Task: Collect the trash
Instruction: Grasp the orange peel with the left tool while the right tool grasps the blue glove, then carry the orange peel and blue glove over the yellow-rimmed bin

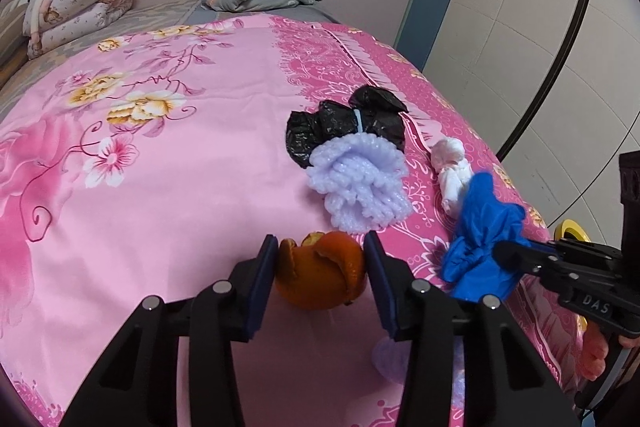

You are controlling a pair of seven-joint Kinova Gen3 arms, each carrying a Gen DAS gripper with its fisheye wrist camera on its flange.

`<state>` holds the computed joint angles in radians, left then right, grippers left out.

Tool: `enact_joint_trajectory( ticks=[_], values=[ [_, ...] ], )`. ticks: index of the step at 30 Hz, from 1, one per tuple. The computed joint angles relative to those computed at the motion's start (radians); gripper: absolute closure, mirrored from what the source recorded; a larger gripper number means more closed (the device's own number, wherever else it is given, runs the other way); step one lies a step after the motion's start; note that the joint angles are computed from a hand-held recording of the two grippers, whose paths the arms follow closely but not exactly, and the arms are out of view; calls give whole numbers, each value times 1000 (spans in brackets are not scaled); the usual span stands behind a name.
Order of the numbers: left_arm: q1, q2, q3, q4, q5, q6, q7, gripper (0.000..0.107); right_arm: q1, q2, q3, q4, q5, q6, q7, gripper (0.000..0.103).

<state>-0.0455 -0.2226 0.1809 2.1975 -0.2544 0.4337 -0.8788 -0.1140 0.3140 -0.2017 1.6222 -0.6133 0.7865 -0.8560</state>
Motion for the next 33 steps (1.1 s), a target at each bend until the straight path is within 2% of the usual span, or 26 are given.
enact_joint_trajectory(
  ticks=[9,16,24,29,33],
  values=[
    [-50,-75,56,-14,-48,71,83,66,48,-80,22,38,-71,27,58,91],
    [-71,-150,72,-36,-42,136,101,66,80,-158,67,68,-140,65,125,91],
    [-116,-206,153,-80,-58,205,158,66,110,-237,138,97,-219,117,200,92],
    [-151,-218,237,-136,-84,278,221,66,132,-276,185,97,-266,158,240,92],
    [-130,-218,249,-168,-91,309,248,66,153,-304,222,97,-306,188,274,92]
  ],
)
